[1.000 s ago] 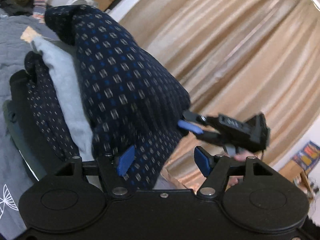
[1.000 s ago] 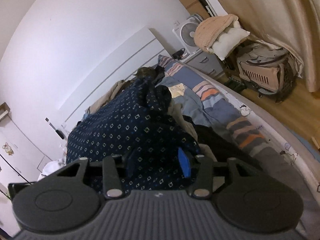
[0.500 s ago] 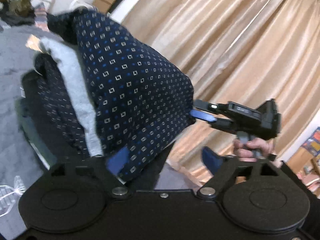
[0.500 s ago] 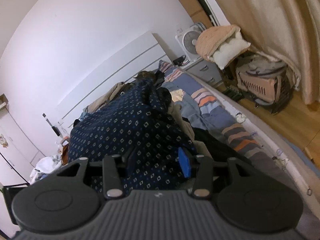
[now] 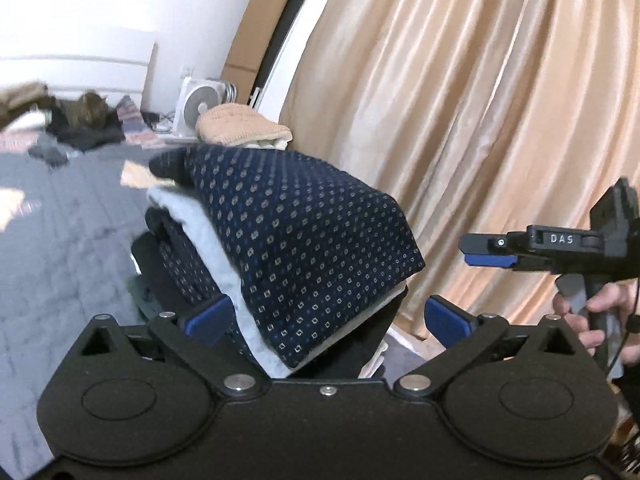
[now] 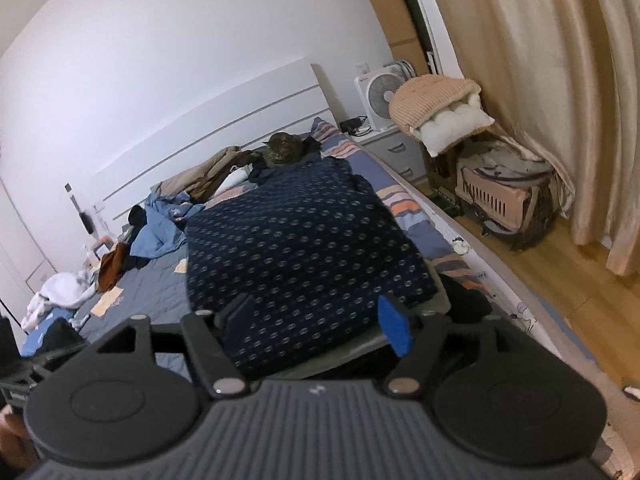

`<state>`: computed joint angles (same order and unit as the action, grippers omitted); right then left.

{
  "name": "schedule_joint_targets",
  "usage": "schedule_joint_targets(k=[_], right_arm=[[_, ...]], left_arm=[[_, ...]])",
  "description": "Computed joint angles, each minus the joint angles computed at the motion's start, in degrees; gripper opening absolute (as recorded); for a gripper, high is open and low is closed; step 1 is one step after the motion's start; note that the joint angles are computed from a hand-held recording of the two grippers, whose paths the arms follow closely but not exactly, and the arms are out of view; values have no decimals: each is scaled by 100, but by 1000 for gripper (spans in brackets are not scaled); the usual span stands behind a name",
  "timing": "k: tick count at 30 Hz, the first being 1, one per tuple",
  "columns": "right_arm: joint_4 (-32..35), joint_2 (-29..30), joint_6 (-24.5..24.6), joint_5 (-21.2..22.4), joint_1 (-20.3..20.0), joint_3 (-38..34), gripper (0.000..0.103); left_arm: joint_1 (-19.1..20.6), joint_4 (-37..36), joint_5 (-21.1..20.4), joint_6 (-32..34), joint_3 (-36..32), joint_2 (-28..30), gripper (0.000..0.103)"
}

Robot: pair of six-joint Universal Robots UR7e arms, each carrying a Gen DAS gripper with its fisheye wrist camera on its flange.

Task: Fold clothes
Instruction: 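Open both grippers and pull back from the stacked navy shirt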

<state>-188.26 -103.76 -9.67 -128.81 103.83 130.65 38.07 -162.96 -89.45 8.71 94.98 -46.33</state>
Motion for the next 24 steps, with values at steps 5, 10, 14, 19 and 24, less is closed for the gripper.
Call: schedule_joint_targets(k=[5,10,14,19,24], right_arm=[[280,303,88,-861,650,-239,75],[797,471,296,-1453,1119,-494,77],[1169,527,492,-1722,1369,-664,77],[1791,595,817,-2053,1673,-879,77],[2234,689,1020,-2361,1949,-1051,77]], left_arm=[[-263,380,663,-22,-36,-176,103],[-513,765,1383,-181,-130,-292,103],[-621,1452,1716,-455,-379,-327,103],[-694,1691,1844,-490,-500,-381,103],[-803,1974,2109,-589,-640,-434,103]])
